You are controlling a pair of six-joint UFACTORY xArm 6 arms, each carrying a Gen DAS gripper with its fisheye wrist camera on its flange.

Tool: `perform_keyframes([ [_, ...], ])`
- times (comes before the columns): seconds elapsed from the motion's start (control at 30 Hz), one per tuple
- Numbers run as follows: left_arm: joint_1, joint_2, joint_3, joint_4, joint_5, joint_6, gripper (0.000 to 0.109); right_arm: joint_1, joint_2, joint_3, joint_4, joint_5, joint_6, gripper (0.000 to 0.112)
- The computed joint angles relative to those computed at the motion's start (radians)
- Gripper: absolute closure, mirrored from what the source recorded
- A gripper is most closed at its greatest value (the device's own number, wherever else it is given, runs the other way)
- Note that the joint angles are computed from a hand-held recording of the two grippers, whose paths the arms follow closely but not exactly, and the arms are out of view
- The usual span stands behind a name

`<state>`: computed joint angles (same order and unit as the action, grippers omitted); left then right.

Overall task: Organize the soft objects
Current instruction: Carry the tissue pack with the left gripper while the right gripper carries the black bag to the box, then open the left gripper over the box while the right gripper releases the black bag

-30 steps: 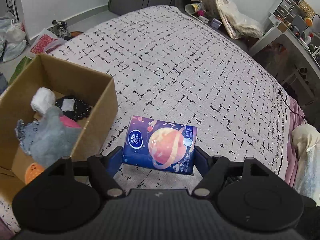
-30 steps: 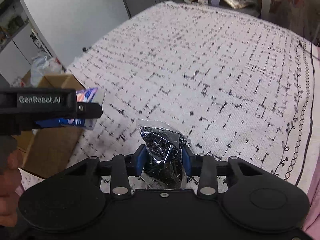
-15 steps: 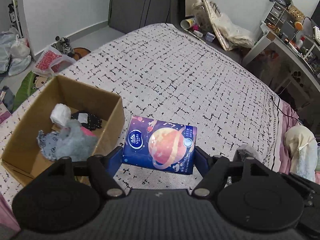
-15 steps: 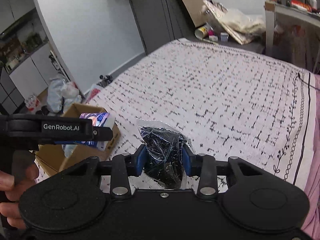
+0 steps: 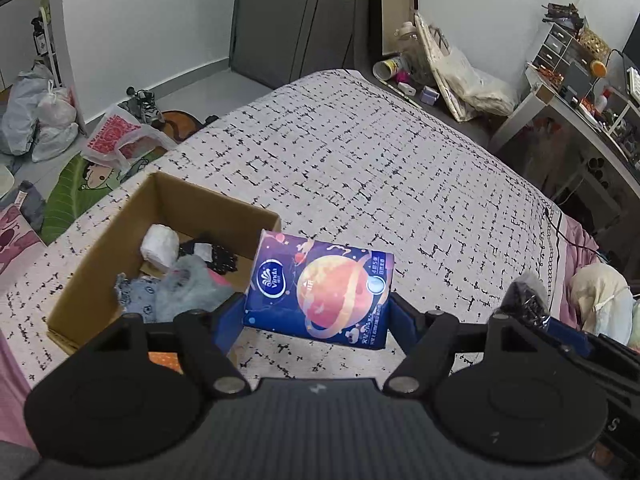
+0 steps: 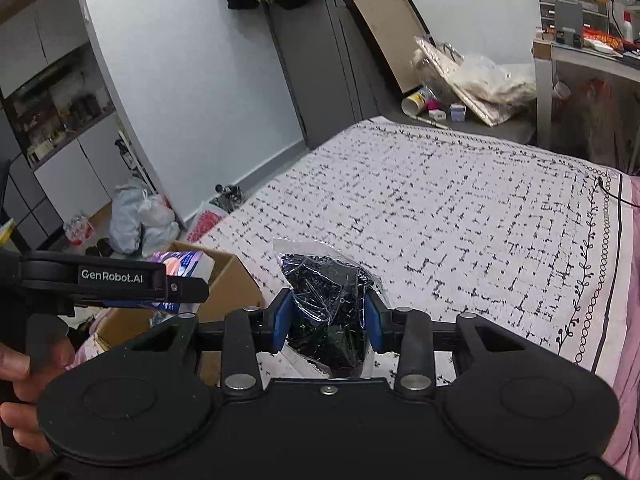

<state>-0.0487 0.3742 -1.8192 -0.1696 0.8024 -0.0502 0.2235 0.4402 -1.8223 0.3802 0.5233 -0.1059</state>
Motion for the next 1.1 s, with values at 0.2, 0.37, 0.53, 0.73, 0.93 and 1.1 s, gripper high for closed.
perform_keyframes([
  [0.2,0.025,-0.017,0.005,-0.007,0.002,0.018,0.035,0.014,-0.001,0.000,0.023,-0.032,-0.002,0.075],
  [0.37,0.053,-0.019,-0.010,-0.017,0.008,0.031,0.035,0.029,0.016,-0.026,0.021,-0.042,0.001,0.075],
  [0.53,0.086,-0.010,-0.035,-0.036,0.025,0.045,0.035,0.046,0.039,-0.056,0.009,-0.037,0.008,0.075],
  [0.73,0.127,0.002,-0.045,-0.057,0.029,0.062,0.035,0.077,0.063,-0.087,-0.041,-0.051,0.038,0.075],
  [0.93,0.165,0.017,-0.057,-0.082,0.060,0.059,0.035,0.103,0.109,-0.140,-0.148,-0.060,0.117,0.075],
  [1.1,0.195,0.035,-0.068,-0.100,0.075,0.069,0.035,0.122,0.148,-0.191,-0.188,-0.054,0.149,0.075],
])
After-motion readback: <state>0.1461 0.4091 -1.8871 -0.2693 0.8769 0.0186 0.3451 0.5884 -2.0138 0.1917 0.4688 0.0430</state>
